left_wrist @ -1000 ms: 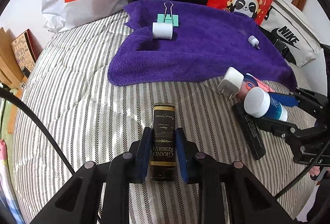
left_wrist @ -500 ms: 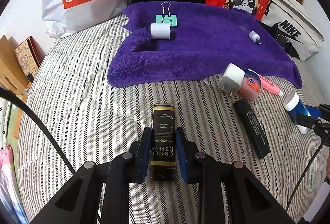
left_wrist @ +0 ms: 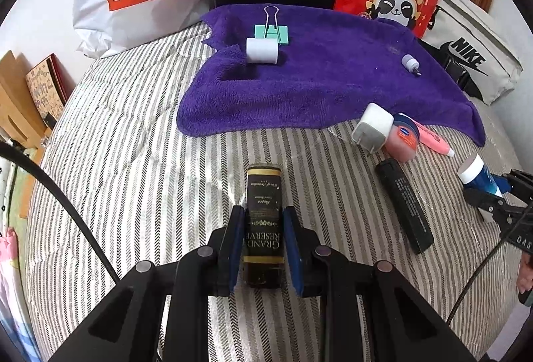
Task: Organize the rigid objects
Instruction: 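Carry the black tube with the left gripper while the right gripper carries the bottle over the towel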
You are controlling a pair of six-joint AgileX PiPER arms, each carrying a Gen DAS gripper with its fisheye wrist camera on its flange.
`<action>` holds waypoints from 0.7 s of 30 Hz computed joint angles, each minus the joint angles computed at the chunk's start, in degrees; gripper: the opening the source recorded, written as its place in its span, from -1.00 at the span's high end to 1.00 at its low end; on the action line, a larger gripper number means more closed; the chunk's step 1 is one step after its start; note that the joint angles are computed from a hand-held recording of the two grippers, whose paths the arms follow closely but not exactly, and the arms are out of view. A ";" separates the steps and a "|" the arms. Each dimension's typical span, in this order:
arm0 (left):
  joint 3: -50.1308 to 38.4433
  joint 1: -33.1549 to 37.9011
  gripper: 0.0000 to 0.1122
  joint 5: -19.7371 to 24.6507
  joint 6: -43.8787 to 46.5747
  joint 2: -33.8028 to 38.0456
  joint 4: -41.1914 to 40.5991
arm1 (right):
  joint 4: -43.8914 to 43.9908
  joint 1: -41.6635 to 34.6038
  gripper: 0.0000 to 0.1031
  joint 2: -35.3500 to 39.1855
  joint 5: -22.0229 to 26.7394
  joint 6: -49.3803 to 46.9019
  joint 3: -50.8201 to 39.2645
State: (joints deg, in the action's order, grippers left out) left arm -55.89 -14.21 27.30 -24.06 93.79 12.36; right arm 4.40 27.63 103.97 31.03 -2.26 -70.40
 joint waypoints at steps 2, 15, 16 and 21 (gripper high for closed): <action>0.14 -1.01 0.59 0.08 -2.77 0.08 3.20 | 0.52 -0.67 0.25 -0.46 -0.04 0.43 0.64; -2.02 -2.09 0.59 3.43 -4.99 0.96 4.68 | 1.94 -1.19 0.24 -1.16 -1.55 1.09 2.21; -2.13 -1.99 0.59 3.46 -5.09 1.01 4.43 | 1.76 -1.14 0.24 -1.18 -1.79 1.25 2.33; -1.81 -1.13 0.60 2.85 -2.51 0.68 1.96 | 1.73 -1.09 0.25 -0.81 -1.54 1.70 1.68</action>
State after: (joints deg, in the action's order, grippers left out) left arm -57.70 -15.34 30.15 -26.57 94.47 14.31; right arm 6.13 26.54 103.16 29.49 -0.56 -68.72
